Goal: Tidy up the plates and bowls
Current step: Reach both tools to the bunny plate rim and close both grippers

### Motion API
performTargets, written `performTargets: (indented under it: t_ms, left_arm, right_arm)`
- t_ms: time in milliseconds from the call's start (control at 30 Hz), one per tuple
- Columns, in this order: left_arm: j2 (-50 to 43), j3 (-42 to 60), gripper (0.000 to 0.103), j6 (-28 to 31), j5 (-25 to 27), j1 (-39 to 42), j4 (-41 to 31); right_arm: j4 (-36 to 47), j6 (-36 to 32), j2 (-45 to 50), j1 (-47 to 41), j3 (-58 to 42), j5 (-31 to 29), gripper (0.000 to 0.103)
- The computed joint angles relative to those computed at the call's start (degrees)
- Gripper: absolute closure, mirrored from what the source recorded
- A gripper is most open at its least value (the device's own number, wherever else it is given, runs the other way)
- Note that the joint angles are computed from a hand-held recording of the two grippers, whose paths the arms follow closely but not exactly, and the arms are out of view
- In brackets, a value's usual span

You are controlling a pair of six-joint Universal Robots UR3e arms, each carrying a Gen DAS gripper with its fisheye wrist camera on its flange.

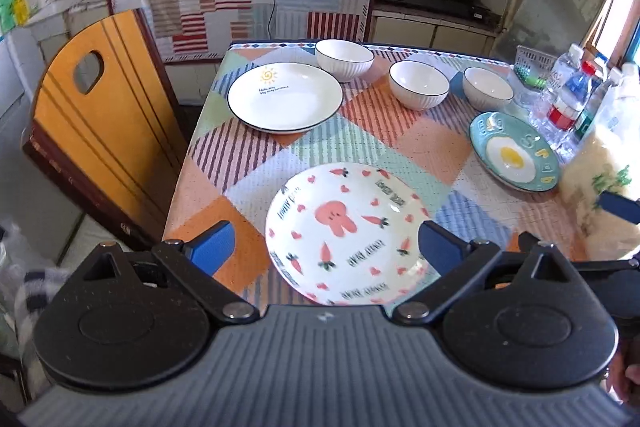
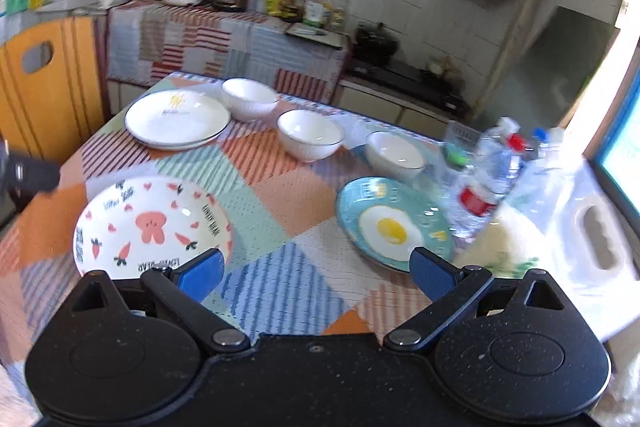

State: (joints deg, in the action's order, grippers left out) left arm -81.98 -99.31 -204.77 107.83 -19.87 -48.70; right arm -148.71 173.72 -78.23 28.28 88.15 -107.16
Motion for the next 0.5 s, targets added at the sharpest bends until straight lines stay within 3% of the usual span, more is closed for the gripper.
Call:
performTargets:
  t_ms: [100,233,433,500]
  left_arm:
    - [-2.6,-0.3,0.004,4.6,-1.3,3.6,0.4]
    - [-6.4,0.2,0.006,9.4,-10.1,11.0,-1.2]
    - [-11.5,1.4,0.007,15.1,-20.3,18.6,-6.1]
    - [-12.3,0.1,0.007,14.7,-19.6,19.0,-3.8]
  right_arm:
    - [-3.3,3.9,1.1,-3.9,2.9,9.2,0.006]
    - [-5.5,8.9,4.3,-7.4,4.4,19.3,0.012]
    - [-6.9,11.1,11.4,-7.6,2.0,26.6,0.015]
    - [-7.9,11.8,12.9,-7.6,1.5,28.0,0.015]
